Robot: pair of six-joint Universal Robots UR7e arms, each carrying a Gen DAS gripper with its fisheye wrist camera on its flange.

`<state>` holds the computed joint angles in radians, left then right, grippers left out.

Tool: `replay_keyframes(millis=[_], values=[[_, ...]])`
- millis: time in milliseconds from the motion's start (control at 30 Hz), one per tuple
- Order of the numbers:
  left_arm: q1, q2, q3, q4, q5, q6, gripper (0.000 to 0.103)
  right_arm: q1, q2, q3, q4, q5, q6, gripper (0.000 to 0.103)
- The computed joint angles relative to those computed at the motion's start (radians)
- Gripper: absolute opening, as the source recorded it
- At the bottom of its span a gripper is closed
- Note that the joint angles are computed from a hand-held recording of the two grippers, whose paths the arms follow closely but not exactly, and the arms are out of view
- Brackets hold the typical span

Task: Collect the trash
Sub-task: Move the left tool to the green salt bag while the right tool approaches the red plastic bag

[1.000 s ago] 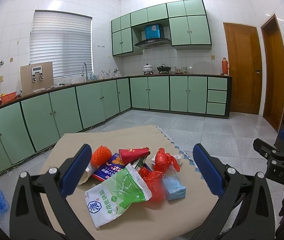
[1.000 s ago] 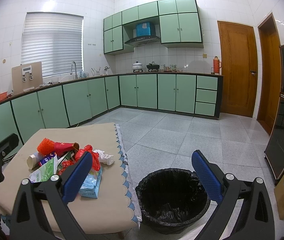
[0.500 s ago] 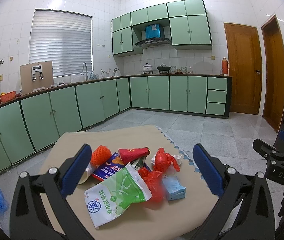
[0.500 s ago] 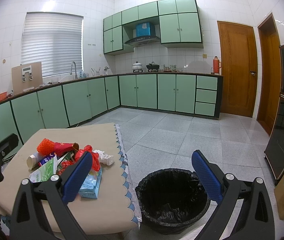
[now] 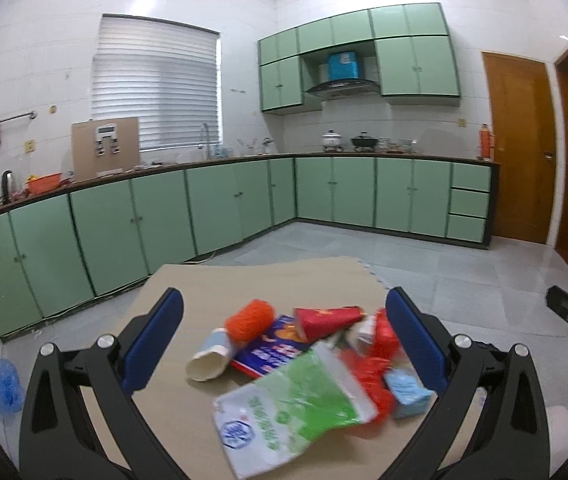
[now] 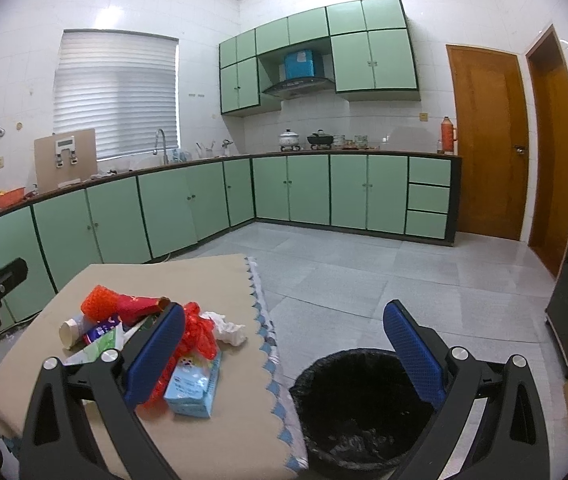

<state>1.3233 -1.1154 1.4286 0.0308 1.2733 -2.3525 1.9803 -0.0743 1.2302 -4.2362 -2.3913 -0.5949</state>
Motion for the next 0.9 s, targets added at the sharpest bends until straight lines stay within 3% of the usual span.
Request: replay_keyframes(millis=[267,633,767,900], values=[[0.062,0.076,-0.118,0.039,0.003,0.005,0.098,-0.03,0.057,-0.117,0.133,0.061,0.037,0.093],[0.135,0.182,-0.268,0.145,-0.013,0.015,0.098,-0.064,0.151,-0.296,0.353,0.108,0.101,0.078],[0.148,0.204,-0.299,0.174,-0.02,0.012,0.098,-0.075,0.153,-0.301,0.427,0.141,0.157,0.07],[0.153,0.209,-0.301,0.181,-0.008,0.008,0.098,-0.066,0.197,-0.368,0.438,0.099,0.098,0.07]])
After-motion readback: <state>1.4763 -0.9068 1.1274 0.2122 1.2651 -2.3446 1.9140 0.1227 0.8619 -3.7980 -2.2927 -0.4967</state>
